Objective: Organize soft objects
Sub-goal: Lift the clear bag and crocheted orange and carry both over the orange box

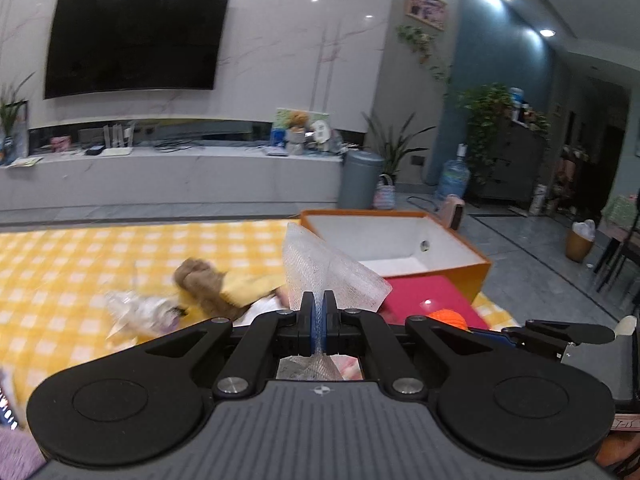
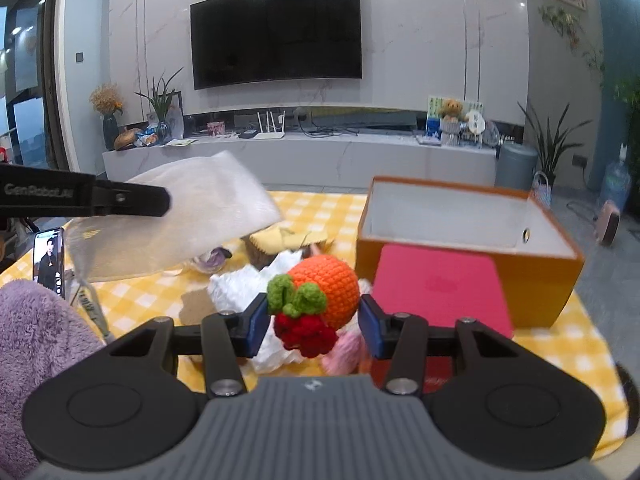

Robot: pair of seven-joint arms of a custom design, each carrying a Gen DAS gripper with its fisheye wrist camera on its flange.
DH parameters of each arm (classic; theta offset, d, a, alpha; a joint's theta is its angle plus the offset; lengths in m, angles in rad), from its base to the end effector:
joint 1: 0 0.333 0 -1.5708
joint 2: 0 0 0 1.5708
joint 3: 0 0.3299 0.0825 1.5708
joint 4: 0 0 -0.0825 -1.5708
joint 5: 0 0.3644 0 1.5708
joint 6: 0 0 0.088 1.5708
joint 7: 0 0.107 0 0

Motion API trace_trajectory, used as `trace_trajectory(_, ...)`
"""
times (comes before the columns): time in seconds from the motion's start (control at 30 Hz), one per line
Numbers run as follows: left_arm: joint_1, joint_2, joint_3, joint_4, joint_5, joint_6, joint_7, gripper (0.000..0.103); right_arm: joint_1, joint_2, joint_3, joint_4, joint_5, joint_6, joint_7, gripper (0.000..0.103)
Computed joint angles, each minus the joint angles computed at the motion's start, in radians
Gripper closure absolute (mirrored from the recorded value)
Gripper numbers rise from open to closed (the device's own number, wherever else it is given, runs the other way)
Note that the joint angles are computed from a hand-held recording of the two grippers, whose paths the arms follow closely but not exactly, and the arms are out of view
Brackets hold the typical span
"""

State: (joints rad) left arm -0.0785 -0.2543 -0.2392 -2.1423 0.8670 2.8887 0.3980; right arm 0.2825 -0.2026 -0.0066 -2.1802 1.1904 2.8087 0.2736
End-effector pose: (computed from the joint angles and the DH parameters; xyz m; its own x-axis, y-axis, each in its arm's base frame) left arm 0.4591 -0.2125 0.6278 0.0064 -0.9904 0.1381 -0.4532 -0.1259 -0.8825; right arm 0.5011 0.0951 0.5693 0.5687 -0.8213 -0.0459 -0.4220 -0.2434 -0.8733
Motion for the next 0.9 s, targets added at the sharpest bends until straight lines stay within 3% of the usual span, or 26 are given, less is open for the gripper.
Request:
trace_trajectory(0.37,-0.026,0.194,0.024,0.206,0.001,0.046,0.089,0.100,-0.060,0.140,0.000,0.223,-0.171,0.005,0.080,0.055)
trace_trajectory(0.67,-0.057,0.356,0.056,0.368,-0.211,0.052,0.310,0.100,-0.108,0.317,0.022,0.434,-0.359,-0.014,0.225,0.055)
trace_trajectory(0.9,-0.043,0.494,0.038,0.504,-0.367,0.040,0.460,0.100,-0.121,0.471,0.029,0.604,-0.533,-0.049,0.386,0.055)
